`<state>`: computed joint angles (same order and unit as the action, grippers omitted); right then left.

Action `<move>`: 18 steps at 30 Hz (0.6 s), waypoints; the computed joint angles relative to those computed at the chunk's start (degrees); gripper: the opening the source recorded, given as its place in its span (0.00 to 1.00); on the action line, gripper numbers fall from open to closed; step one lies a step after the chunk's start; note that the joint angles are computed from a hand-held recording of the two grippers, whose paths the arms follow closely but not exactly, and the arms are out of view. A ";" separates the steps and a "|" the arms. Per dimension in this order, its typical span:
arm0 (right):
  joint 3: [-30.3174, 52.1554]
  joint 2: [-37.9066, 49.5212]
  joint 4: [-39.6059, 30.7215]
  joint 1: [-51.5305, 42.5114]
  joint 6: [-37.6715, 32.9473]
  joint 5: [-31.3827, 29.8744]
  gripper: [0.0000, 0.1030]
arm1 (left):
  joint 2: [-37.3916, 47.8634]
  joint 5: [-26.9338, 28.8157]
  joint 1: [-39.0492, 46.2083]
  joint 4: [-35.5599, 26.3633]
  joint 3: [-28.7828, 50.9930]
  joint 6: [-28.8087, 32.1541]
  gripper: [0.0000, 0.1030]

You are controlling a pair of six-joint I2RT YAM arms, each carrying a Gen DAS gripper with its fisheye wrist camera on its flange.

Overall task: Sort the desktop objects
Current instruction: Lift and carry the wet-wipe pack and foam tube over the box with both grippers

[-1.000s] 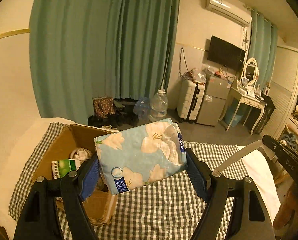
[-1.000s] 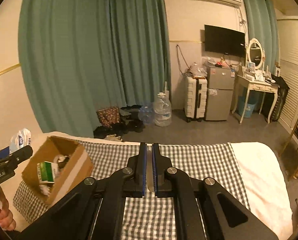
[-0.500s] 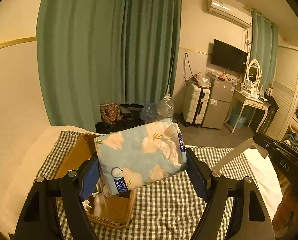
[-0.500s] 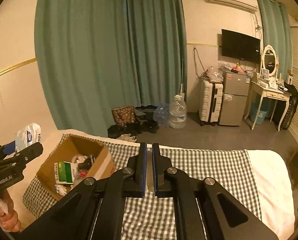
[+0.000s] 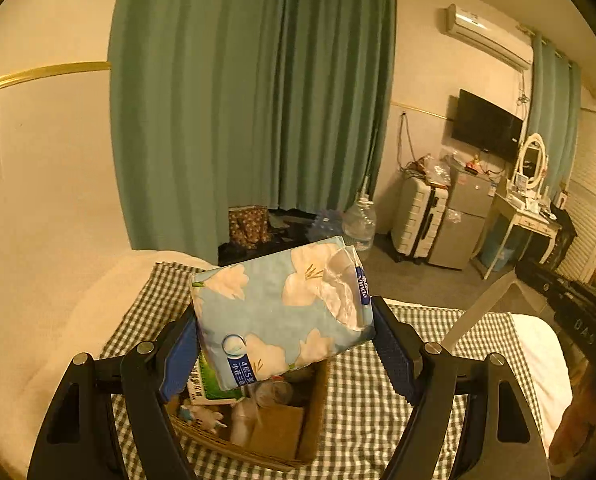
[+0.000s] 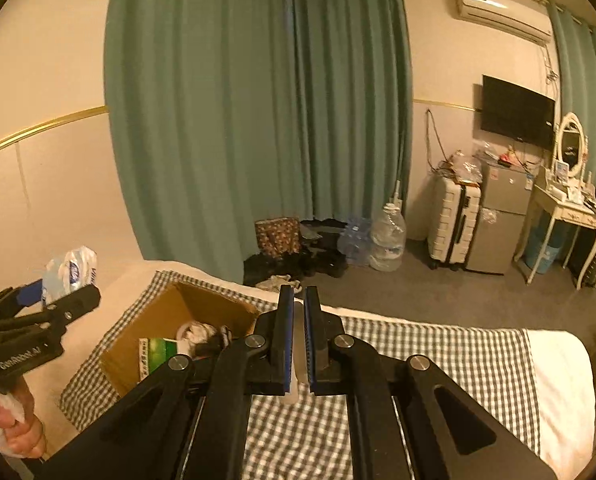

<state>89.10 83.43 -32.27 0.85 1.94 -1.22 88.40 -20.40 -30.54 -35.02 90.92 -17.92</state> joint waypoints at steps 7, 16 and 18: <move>5.95 5.35 -0.19 5.43 0.79 2.01 0.05 | -0.02 2.71 4.95 0.23 -1.24 1.33 0.77; 12.40 14.27 -0.17 10.83 0.91 2.82 0.05 | 2.34 7.23 10.92 1.32 -3.32 2.36 0.77; 13.59 16.66 0.02 11.90 0.52 3.13 0.05 | 3.70 8.30 11.98 1.53 -2.94 2.97 0.77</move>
